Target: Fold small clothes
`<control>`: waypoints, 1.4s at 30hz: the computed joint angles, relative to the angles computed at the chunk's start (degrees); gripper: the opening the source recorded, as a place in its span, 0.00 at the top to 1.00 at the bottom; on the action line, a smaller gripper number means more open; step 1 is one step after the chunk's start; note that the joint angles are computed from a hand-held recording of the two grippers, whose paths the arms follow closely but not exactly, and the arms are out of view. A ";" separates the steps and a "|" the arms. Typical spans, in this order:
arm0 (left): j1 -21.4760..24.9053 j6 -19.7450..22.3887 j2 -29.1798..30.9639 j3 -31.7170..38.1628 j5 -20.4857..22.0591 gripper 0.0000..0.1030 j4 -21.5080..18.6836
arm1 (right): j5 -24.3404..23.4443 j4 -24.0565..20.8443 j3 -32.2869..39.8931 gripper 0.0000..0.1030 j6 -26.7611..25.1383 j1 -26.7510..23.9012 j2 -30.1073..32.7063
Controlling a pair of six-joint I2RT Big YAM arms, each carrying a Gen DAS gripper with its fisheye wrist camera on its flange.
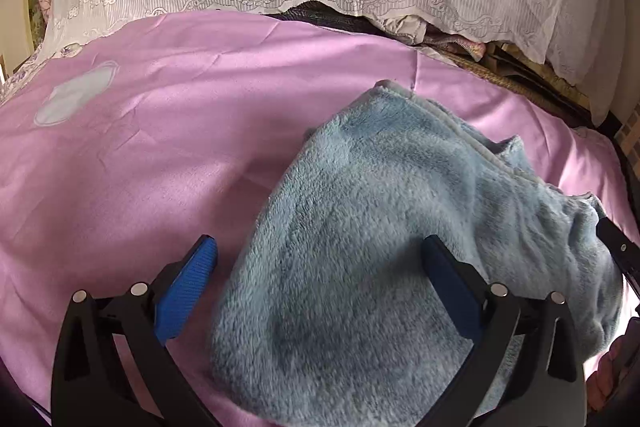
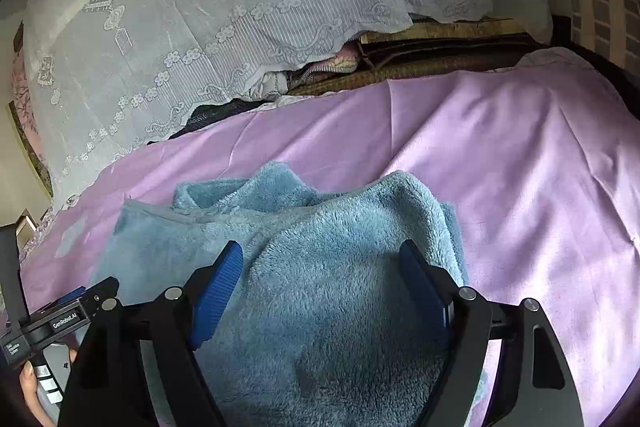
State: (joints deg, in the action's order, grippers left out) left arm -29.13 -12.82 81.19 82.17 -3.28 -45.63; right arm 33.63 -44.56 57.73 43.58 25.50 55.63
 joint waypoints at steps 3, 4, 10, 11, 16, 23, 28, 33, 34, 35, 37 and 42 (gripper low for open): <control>0.42 -0.20 0.88 0.20 1.12 0.04 -0.41 | 0.28 -2.55 1.24 0.18 -0.34 0.19 2.33; 0.51 -0.27 0.85 0.12 1.23 0.04 -0.30 | 0.67 -2.54 1.37 0.16 -0.87 0.52 2.50; 0.05 -0.02 0.38 -0.76 -0.13 0.04 0.80 | -0.16 -2.81 1.70 0.08 -2.16 0.60 2.94; 0.08 -0.08 0.35 -0.84 -0.04 0.04 0.87 | -0.26 -2.89 1.84 0.05 -2.46 0.66 3.10; 0.79 -0.96 0.39 -1.03 1.95 0.04 0.82 | 0.22 -3.98 2.56 0.03 -2.71 1.01 3.90; 0.13 -0.45 0.05 -1.37 0.05 0.04 1.43 | 0.13 -3.81 2.54 0.03 -2.72 1.01 3.92; 0.04 -0.41 0.02 -1.41 -0.18 0.04 1.48 | 0.14 -3.78 2.52 0.03 -2.71 1.03 3.93; -0.25 0.02 -0.13 -1.48 -1.20 0.04 1.76 | 0.09 -3.76 2.47 0.03 -2.78 0.97 3.87; -0.32 0.08 -0.15 -1.49 -1.41 0.04 1.80 | 0.06 -3.72 2.46 0.03 -2.81 0.95 3.86; -0.36 0.13 -0.20 -1.50 -1.53 0.04 1.83 | 0.06 -3.72 2.46 0.03 -2.81 0.95 3.86; -0.48 0.19 -0.28 -1.57 -1.82 0.04 1.96 | 0.10 -3.73 2.48 0.03 -2.78 1.00 3.91; -1.06 0.84 -1.47 -2.53 -3.06 0.04 3.48 | 0.03 -3.61 2.40 0.03 -2.88 0.91 3.86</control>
